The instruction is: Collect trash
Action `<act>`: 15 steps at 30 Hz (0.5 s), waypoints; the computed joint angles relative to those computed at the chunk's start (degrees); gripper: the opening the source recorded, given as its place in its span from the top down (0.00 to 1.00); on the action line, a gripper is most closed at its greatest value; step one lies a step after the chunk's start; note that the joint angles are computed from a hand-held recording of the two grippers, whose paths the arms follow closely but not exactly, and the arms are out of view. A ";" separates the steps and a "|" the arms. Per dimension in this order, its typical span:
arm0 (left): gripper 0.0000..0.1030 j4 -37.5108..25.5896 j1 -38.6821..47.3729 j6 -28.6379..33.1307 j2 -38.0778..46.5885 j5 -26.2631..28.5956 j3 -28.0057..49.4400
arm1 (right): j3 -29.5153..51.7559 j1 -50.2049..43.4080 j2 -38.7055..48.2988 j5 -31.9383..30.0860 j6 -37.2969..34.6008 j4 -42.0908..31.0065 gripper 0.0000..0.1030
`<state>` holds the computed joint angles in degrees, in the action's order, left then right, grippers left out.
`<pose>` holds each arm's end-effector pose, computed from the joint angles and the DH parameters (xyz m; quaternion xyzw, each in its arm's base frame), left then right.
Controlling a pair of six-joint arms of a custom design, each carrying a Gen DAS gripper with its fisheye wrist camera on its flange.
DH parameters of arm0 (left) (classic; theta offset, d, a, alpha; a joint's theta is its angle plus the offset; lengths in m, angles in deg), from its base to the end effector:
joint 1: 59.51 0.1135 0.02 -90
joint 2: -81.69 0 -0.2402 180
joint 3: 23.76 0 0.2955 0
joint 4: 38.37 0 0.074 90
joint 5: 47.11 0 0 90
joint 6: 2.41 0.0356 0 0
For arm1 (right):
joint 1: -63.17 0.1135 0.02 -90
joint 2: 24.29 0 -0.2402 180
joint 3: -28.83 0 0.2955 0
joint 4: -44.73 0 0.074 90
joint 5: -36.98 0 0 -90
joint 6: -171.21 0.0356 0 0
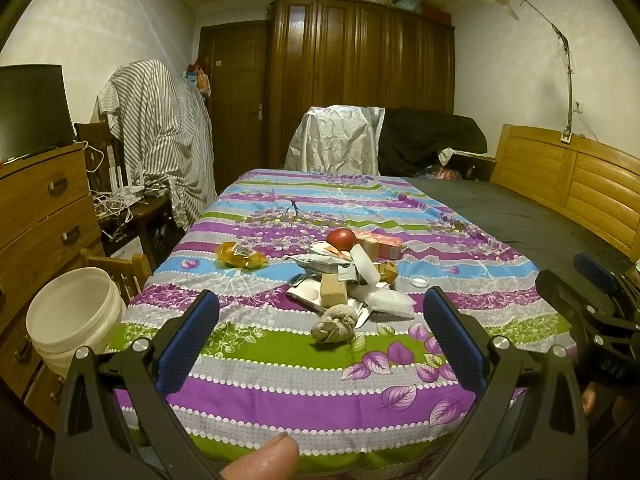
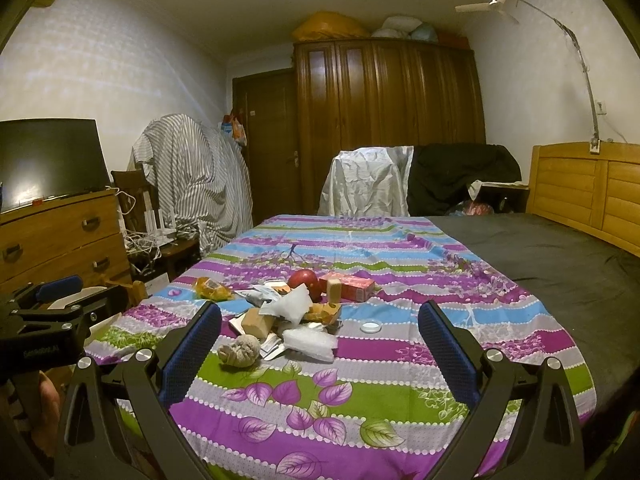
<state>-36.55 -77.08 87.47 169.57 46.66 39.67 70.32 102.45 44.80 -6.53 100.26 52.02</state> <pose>0.3627 -0.1173 0.1891 0.1442 0.8193 -0.1123 0.5435 0.2397 0.1627 0.1668 0.0896 0.7820 -0.0270 0.6163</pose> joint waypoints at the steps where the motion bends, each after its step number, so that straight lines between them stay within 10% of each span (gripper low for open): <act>1: 0.05 -0.09 -0.03 0.04 0.10 -0.08 0.16 | -0.01 0.10 0.13 0.12 0.09 0.10 0.05; 15: 0.05 -0.16 0.32 0.11 0.32 0.25 0.20 | 0.18 -0.15 1.26 -0.42 0.33 0.56 0.05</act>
<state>-36.71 -76.76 87.58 169.89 46.91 39.88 70.50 102.30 46.06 -6.95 100.59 52.58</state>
